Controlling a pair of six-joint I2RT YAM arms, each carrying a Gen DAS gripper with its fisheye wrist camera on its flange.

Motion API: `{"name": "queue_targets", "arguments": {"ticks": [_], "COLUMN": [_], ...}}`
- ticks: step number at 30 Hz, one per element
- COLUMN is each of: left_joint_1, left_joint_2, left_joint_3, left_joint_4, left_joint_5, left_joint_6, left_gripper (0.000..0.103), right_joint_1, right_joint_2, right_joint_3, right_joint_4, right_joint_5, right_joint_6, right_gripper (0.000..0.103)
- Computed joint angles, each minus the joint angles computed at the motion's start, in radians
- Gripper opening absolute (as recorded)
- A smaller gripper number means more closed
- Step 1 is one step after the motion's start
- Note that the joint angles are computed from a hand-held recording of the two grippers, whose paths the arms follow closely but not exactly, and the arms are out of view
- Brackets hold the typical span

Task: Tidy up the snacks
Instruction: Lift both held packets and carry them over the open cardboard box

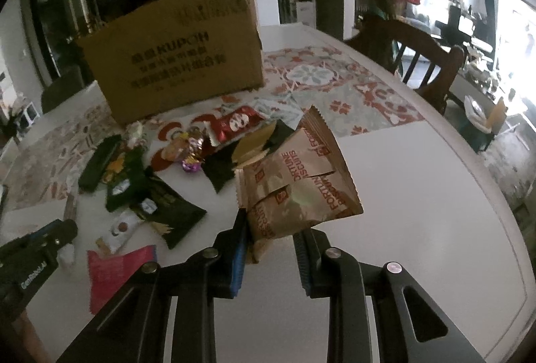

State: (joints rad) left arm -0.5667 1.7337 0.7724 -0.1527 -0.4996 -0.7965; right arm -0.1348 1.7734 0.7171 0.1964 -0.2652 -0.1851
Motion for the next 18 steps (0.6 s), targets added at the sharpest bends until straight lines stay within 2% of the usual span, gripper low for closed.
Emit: {"name": "queue_targets", "arguments": {"ticks": [10,18], "left_joint_1": [-0.093,-0.146], "left_joint_2": [-0.178,-0.265], "left_joint_3": [-0.037,-0.015], "left_joint_4": [-0.035,-0.042], "left_joint_5": [-0.101,-0.159], "left_joint_6": [0.050,0.143], "left_gripper": [0.020,0.020], "right_joint_1": [-0.027,-0.062], "right_joint_2": [-0.158,-0.281], "right_joint_3": [-0.083,-0.123], "right_joint_4": [-0.013,-0.026], "right_joint_5": [-0.131,-0.236], "right_joint_6": [-0.053,-0.065], "right_gripper": [0.027,0.027]}}
